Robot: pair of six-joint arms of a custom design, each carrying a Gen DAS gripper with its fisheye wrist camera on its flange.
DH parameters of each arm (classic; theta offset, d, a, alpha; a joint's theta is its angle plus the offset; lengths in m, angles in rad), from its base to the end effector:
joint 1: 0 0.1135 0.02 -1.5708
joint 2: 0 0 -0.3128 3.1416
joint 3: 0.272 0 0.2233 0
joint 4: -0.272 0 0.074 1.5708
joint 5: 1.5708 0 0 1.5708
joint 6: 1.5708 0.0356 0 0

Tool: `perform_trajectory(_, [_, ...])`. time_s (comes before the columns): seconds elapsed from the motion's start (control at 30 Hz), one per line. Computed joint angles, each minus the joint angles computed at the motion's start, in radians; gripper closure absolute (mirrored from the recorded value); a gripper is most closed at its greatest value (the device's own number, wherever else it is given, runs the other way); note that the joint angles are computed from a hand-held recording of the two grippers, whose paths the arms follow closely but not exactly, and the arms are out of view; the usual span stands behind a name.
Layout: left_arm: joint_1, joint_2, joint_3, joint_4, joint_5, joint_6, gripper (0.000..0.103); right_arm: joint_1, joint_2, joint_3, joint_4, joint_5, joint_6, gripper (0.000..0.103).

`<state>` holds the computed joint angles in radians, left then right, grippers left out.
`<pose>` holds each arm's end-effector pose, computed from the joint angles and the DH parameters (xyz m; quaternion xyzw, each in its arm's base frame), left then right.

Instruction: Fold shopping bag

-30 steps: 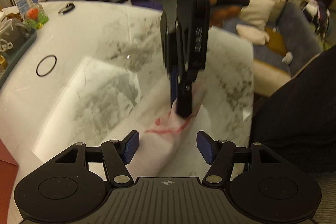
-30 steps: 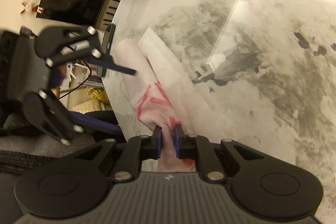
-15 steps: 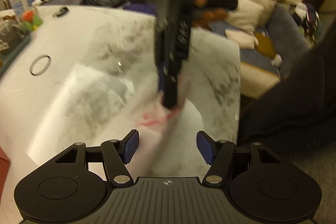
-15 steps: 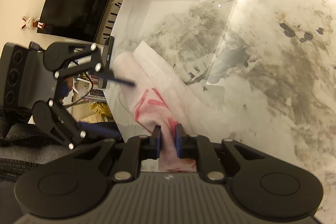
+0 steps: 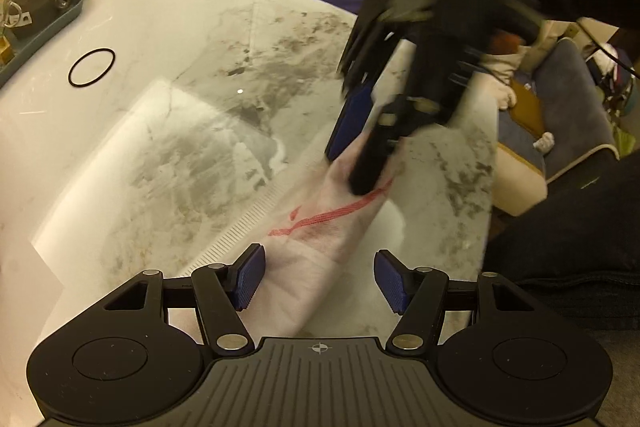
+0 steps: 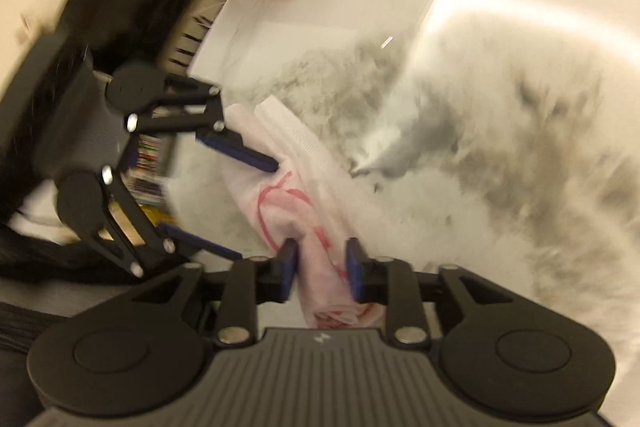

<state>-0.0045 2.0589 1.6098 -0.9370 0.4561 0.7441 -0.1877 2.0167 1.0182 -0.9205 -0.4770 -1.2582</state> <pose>0.4059 -0.0175 0.2463 0.3740 0.8952 -0.1774 0.1651 0.2838 -0.0373 0.1481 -0.4529 0.8440 0.2858 0.0277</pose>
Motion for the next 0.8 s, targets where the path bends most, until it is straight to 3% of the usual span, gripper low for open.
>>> perform_trajectory(0.1, [-0.005, 0.013, 0.006, 0.008, -0.004, 0.006, 0.041, -0.044, -0.313, -0.315, 0.285, -0.032, -0.276, 0.067])
perform_trajectory(0.17, [-0.011, 0.016, 0.006, 0.013, -0.014, 0.007, 0.041, -0.083, -0.472, -0.489, 0.436, -0.054, -0.497, 0.056])
perform_trajectory(0.2, [-0.015, 0.016, 0.005, 0.016, -0.020, 0.008, 0.041, -0.101, -0.523, -0.578, 0.527, -0.060, -0.610, 0.056])
perform_trajectory(0.27, [-0.020, 0.013, -0.004, 0.025, -0.025, 0.007, 0.041, -0.120, -0.550, -0.708, 0.698, -0.080, -0.747, 0.056])
perform_trajectory(0.33, [-0.015, 0.015, -0.005, 0.024, -0.018, 0.003, 0.041, -0.107, -0.519, -0.855, 0.983, -0.116, -0.779, 0.062])
perform_trajectory(0.4, [-0.006, 0.027, 0.011, 0.007, -0.007, -0.005, 0.041, -0.084, -0.455, -0.920, 1.146, -0.133, -0.795, 0.073])
perform_trajectory(0.5, [0.015, 0.033, 0.015, 0.015, 0.032, -0.043, 0.041, -0.006, -0.458, -0.796, 0.957, -0.056, -0.609, 0.080])
perform_trajectory(0.6, [-0.006, -0.040, -0.102, 0.149, -0.018, -0.024, 0.041, 0.099, -0.353, -0.557, 0.651, 0.024, -0.300, 0.081])
perform_trajectory(0.73, [-0.069, -0.148, -0.278, 0.372, -0.120, 0.083, 0.041, 0.116, -0.133, -0.232, 0.279, 0.018, -0.112, 0.081])
perform_trajectory(0.8, [-0.083, -0.187, -0.342, 0.477, -0.100, 0.122, 0.041, 0.128, -0.056, -0.120, 0.157, 0.023, -0.074, 0.082])
